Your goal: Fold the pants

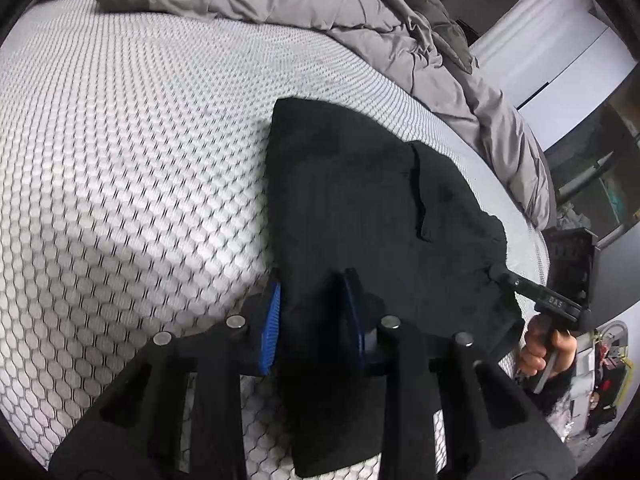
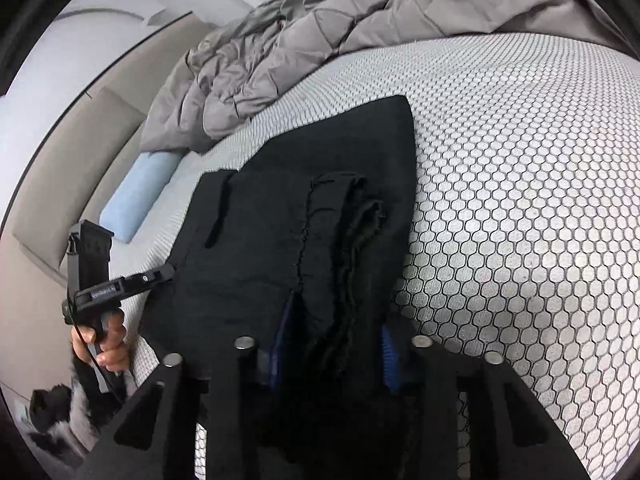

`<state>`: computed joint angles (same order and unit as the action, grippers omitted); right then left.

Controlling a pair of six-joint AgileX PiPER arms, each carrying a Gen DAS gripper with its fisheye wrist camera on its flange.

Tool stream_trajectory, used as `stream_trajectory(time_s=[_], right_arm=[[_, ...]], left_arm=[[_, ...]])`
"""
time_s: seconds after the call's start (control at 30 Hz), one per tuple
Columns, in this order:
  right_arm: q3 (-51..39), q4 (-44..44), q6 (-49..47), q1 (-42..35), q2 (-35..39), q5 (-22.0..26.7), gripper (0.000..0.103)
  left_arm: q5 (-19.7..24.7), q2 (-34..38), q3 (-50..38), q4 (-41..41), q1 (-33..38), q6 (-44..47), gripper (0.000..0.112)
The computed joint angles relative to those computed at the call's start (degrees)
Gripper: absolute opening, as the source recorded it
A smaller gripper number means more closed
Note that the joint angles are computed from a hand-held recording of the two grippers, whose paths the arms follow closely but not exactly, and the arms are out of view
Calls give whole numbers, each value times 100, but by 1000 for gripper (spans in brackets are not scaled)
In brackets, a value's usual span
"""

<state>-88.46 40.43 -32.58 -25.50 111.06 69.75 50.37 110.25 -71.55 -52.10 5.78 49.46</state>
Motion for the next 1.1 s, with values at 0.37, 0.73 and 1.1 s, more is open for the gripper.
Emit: stream_trajectory(time_s=[0.37,0.73,1.1], right_arm=[[-101,-1276,858,438,-163,-878,70],[1464,-2708,691,491,-1570,-1668,90],[2956,26,-1161,224,-3209,-2611,103]], left_arm=[[-1188,68,-452,982,-732,-1166,38],[-2752,-2092,1851,1508,-1455,-997,81],[-4175,-3255,3165,-619,-1863,1209,102]])
